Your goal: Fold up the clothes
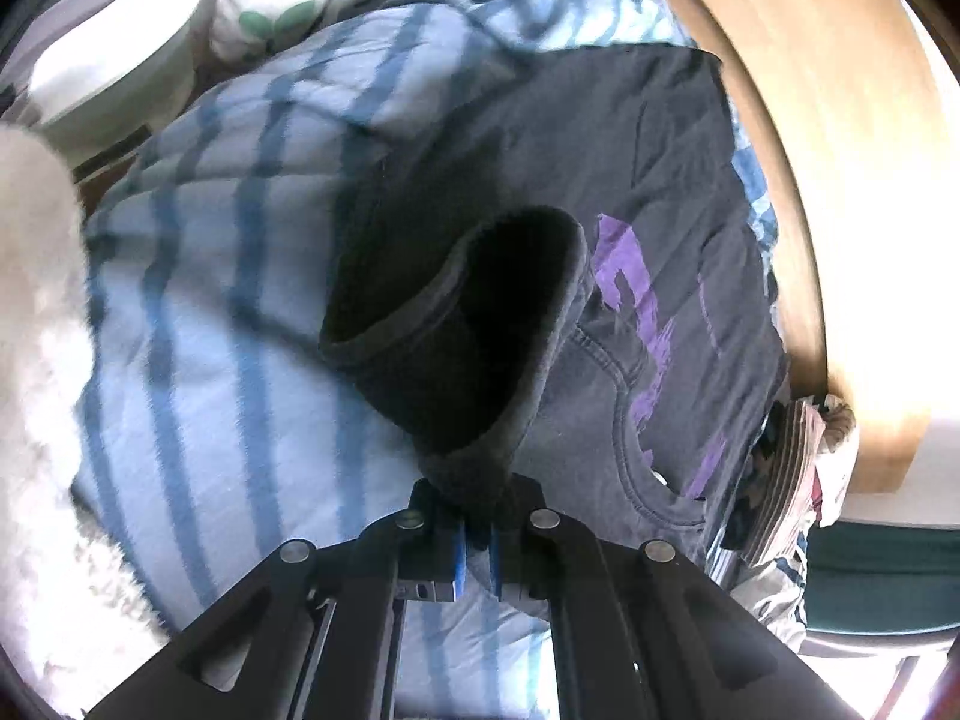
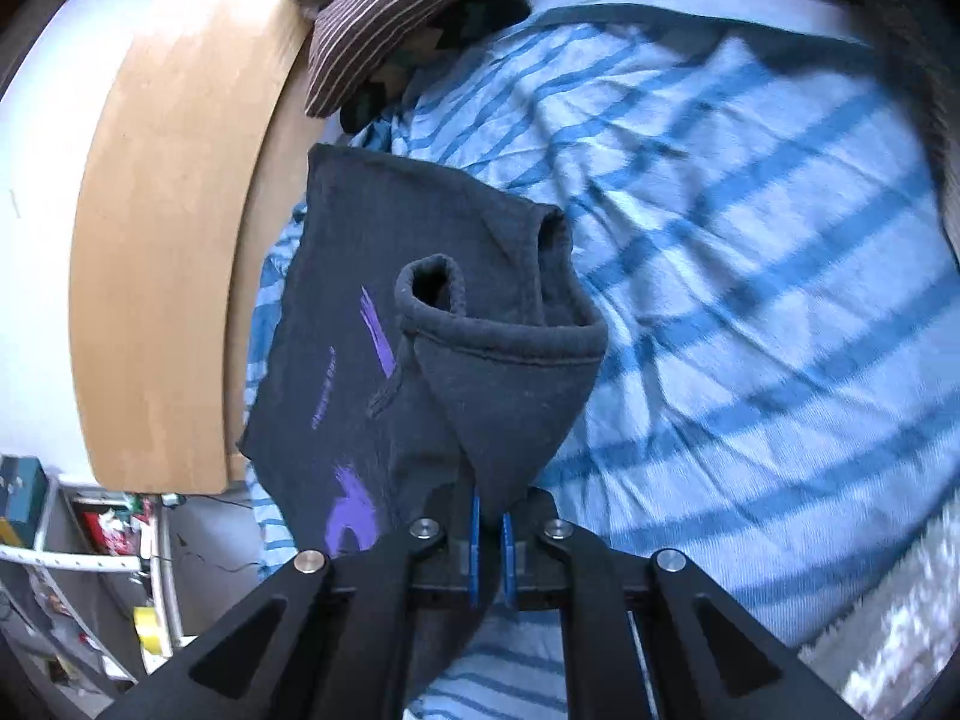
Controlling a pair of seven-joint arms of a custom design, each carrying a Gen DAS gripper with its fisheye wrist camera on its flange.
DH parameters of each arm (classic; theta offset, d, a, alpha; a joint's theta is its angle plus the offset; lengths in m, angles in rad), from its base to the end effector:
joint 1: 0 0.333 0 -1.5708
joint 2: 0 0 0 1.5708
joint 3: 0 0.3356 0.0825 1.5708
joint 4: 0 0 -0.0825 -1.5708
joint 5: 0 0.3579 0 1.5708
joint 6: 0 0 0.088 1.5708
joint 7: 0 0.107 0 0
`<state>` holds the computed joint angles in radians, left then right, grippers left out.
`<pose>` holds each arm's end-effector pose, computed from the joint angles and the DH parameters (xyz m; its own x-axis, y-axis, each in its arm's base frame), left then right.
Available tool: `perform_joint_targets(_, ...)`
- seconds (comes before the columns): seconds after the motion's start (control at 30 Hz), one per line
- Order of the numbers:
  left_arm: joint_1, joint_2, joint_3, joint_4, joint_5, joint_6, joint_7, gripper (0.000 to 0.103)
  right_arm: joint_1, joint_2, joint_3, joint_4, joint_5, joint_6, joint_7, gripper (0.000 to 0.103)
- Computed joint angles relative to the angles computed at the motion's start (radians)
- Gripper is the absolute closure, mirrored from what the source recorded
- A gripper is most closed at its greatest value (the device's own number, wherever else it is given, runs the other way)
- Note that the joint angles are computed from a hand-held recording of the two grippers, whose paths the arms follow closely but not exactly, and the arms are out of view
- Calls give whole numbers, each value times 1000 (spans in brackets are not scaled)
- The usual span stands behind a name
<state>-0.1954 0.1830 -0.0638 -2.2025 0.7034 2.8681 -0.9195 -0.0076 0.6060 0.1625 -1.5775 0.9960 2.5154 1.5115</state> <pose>0.5379 -0.1788 0.3818 0.8434 0.0206 0.5368 0.0330 -0.9994 -0.0134 0.7103 0.0812 0.3515 -0.3655 -0.5678 -0.7375 -0.8356 0.5493 -0.0088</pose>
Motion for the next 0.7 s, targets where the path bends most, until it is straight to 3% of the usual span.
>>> perform_joint_targets(0.23,6,-27,-33,-32,-87,-47,83,98,12,-76,-24,-128,-17,9,-20,97)
perform_joint_targets(0.43,6,-40,-40,-41,-87,-67,78,98,28,-77,-38,-111,-63,-4,-13,97)
perform_joint_targets(0.7,27,-8,-33,-42,-139,-13,134,98,60,-64,-66,-101,-180,-12,65,97)
